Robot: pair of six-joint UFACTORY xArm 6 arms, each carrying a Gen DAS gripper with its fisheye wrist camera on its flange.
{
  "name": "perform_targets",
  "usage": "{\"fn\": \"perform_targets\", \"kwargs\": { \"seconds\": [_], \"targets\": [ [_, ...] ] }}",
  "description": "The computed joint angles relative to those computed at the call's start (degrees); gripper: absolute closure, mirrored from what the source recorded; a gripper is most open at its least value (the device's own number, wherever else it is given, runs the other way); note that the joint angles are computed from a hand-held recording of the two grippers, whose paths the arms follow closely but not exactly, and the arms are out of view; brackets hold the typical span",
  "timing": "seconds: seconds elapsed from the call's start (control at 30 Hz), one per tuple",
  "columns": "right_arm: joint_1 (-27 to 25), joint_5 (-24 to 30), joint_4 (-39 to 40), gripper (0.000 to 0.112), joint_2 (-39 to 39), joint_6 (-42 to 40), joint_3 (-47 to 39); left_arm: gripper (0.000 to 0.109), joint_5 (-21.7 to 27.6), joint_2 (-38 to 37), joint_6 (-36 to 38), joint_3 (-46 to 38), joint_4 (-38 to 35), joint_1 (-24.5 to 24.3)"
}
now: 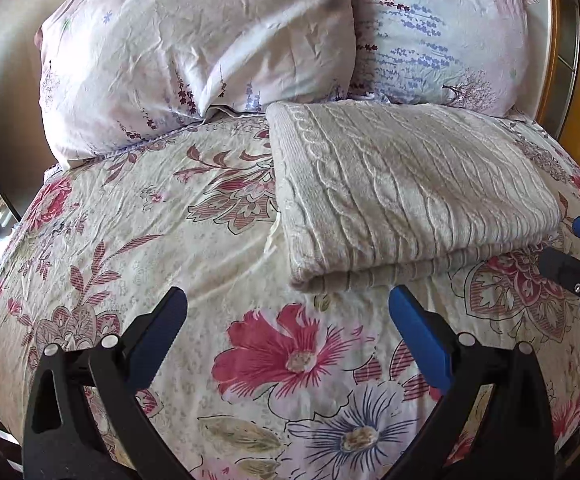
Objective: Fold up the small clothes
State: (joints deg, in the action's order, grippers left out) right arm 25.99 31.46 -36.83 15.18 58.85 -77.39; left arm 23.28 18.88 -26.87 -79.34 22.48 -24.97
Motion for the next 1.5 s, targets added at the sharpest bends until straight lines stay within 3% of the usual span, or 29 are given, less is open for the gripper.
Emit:
{"fn": "perform_targets", "kwargs": {
  "seconds": [0.17, 0.5, 0.67, 1.5],
  "targets": [
    [0.49, 0.61, 4.35, 0.011, 1.72, -2.36, -1.21, 0.008, 2.26, 1.21, 0.11, -1.39, -0.64, -0.58],
    [1.9, 8.98, 7.57, 0.011, 6.55, -6.52, -7.18, 0.007, 5.04, 2.72, 2.84, -3.21, -4.36, -0.71],
    [1.41, 7.98, 8.29, 0.011, 6.49, -5.81, -6.5, 0.007, 5.06, 3.04, 6.86, -3.6, -11.38, -0.21],
    [1.41, 7.75, 7.65, 0.011, 6.57, -5.29, -6.43, 0.007, 5.27, 2.96, 6.54, -3.71, -11.19, -0.39]
  ]
}}
